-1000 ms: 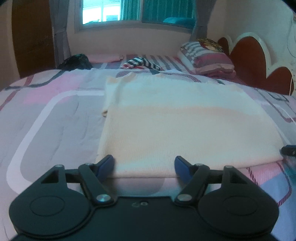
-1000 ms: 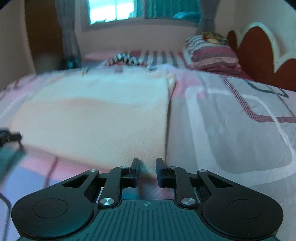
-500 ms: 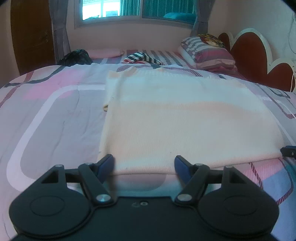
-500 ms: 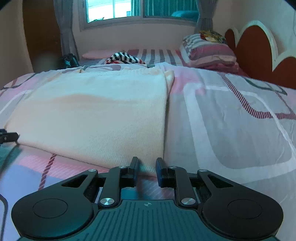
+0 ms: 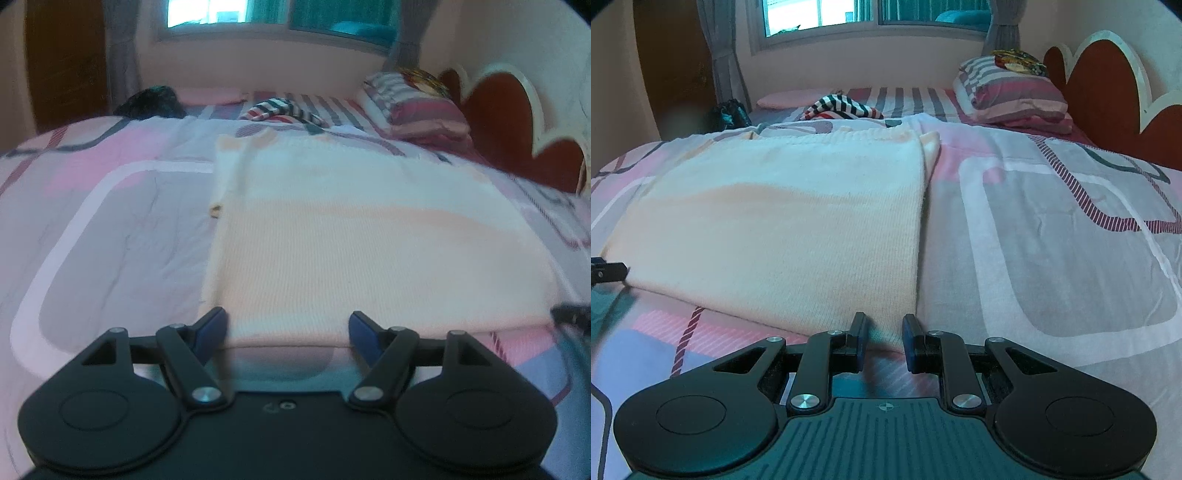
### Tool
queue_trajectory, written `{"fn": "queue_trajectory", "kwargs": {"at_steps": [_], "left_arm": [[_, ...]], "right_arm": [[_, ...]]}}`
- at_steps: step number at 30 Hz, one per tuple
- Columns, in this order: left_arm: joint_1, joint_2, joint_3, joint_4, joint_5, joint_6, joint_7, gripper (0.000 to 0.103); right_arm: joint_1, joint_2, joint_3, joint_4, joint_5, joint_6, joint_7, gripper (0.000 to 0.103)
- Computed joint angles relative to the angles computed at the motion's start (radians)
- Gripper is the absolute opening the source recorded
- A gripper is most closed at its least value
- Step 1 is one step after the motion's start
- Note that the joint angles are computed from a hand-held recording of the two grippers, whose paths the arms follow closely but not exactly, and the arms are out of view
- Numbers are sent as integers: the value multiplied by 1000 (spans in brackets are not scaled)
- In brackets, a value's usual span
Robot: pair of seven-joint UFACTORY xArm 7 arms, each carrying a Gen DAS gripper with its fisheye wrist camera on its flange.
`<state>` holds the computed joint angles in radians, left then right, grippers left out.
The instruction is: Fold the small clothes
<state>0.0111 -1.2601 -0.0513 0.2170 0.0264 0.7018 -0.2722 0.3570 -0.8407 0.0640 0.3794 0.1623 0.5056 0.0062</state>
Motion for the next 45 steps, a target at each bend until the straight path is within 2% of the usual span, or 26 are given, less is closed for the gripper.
{"fn": "queue_trajectory", "kwargs": {"at_steps": [2,4,6,8,9,10,11,12,13,15,18,24,26,29,31,33,35,39,41,42,44,45], "left_arm": [[47,-93,-29,-8,12,34,-55,74],[56,-175,15,-26,-17,68,-92,73],[49,-219,66,-43,-76,108,-139,62],[34,-238,122,-76,-147,112,-177,52],[33,-249,136,-97,-181,103,-203,52],[37,-267,145,-124,-214,81,-232,52],[45,-289,149,-150,-244,48,-264,52],[48,-291,162,-168,-269,17,-284,52],[47,-283,181,-185,-298,-25,-304,51],[38,-220,192,-200,-338,-124,-335,37],[5,-141,206,-242,-388,-304,-366,29],[-67,22,164,-247,-387,-561,-448,29],[-63,49,138,-251,-376,-604,-492,28],[-33,117,75,-238,-358,-649,-592,18],[-29,170,55,-242,-350,-727,-650,17],[-38,225,67,-227,-323,-774,-663,16],[-67,262,114,-218,-300,-812,-651,16],[-106,273,201,-226,-275,-841,-612,6],[-75,221,160,-240,-270,-828,-621,6],[-82,210,161,-247,-258,-859,-607,6],[-61,203,134,-242,-251,-834,-612,6],[-52,211,129,-240,-252,-824,-619,10]], "right_arm": [[-8,-23,-5,21,6,45,17,19],[20,-111,-44,-9,40,24,-3,19],[24,-157,-49,-17,50,45,-6,19],[30,-183,-42,-26,61,37,-1,19],[40,-187,-41,-29,69,24,0,18],[44,-189,-30,-34,74,3,7,18],[54,-187,-28,-35,79,-17,8,3],[69,-177,-30,-30,84,-32,6,0],[77,-163,-28,-21,87,-41,10,0],[109,-120,-38,0,106,-65,12,0],[164,-45,-62,27,150,-129,13,0],[293,177,-125,125,239,-269,-26,0],[347,263,-155,170,283,-311,-51,0],[412,369,-184,230,350,-369,-88,0],[478,436,-226,277,421,-394,-137,0],[510,487,-245,316,478,-406,-184,0],[529,532,-253,350,530,-412,-230,0],[498,580,-215,376,587,-414,-277,0],[464,597,-184,374,586,-404,-295,0],[479,606,-190,375,626,-420,-340,0],[456,608,-169,378,641,-412,-366,0],[441,608,-158,382,644,-402,-372,0]]}}
